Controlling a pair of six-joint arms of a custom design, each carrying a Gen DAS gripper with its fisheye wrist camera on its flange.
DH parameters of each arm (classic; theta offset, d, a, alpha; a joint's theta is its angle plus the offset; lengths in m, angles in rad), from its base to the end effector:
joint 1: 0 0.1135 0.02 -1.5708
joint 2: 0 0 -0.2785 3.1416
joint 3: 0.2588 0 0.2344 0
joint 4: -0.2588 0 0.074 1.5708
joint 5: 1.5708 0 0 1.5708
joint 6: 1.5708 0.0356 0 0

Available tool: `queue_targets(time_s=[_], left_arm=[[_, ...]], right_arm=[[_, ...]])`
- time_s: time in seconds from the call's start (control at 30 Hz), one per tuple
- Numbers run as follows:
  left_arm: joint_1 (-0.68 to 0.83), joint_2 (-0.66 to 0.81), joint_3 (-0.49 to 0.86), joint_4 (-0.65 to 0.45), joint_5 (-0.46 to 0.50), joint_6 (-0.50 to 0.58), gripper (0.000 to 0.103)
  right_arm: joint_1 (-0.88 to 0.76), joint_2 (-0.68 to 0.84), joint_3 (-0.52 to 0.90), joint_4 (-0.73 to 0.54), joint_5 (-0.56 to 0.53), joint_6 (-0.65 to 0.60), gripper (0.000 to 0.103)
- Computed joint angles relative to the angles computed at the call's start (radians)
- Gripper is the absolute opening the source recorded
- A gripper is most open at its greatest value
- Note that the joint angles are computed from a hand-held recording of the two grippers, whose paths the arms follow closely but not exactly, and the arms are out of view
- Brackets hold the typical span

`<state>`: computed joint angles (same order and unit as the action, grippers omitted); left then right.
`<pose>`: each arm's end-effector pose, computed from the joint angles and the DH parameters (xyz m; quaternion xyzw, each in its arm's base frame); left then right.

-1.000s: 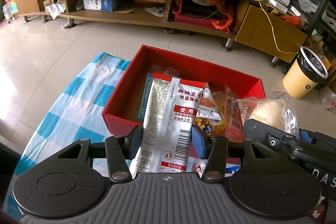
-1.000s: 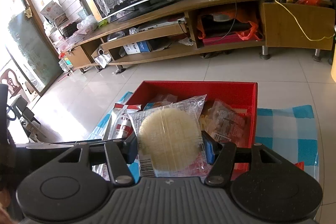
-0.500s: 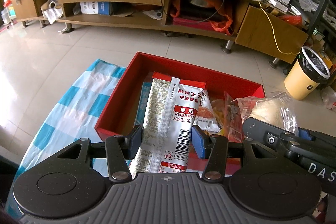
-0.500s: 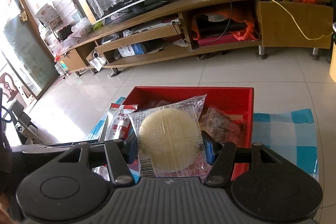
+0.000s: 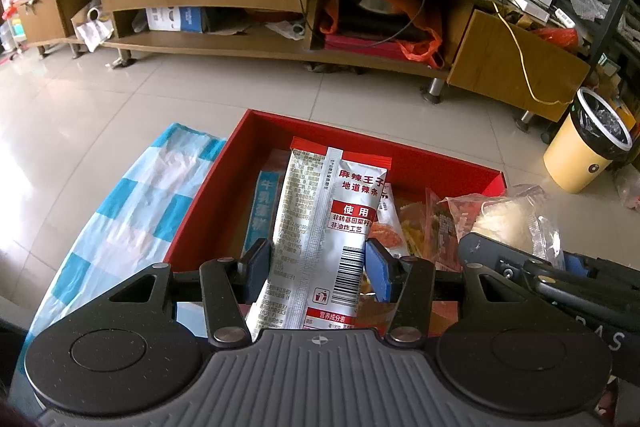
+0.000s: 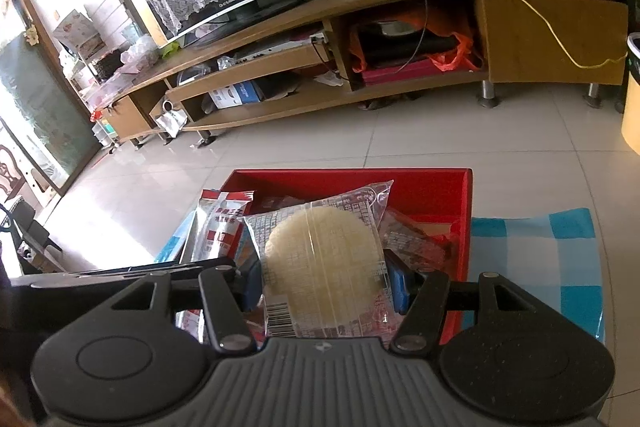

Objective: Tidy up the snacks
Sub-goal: 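Lower the packet and the bun into the red box and open both tools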

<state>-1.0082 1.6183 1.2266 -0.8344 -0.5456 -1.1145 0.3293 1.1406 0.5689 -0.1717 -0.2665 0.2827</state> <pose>0.1761 -0.2446 0.2623 -0.0965 0.9450 -0.0147 0.3123 0.1925 0.0757 0.2211 -0.0745 0.9060 0.2360 0.3433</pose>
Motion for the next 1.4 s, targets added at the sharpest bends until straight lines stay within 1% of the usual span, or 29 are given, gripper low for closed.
queue_targets(time_s=[0.3, 1.07, 1.13, 1.2, 1.33, 1.4], left_arm=[[0.021, 0.033, 0.008, 0.021, 0.003, 0.024, 0.059], [0.064, 0.088, 0.001, 0.043, 0.02, 0.039, 0.059], [0.068, 0.093, -0.001, 0.049, 0.024, 0.041, 0.059], [0.07, 0.095, -0.005, 0.055, 0.024, 0.047, 0.055], [0.073, 0.099, -0.008, 0.057, 0.017, 0.05, 0.056], [0.073, 0.106, -0.006, 0.055, 0.017, 0.05, 0.058]], right_arm=[[-0.008, 0.056, 0.007, 0.035, 0.009, 0.0, 0.058], [0.002, 0.177, 0.023, 0.087, 0.04, -0.011, 0.059], [0.005, 0.192, 0.025, 0.093, 0.044, -0.014, 0.059], [0.007, 0.202, 0.027, 0.095, 0.047, -0.015, 0.059], [0.014, 0.226, 0.027, 0.111, 0.059, -0.016, 0.059], [0.011, 0.235, 0.026, 0.118, 0.055, -0.016, 0.059]])
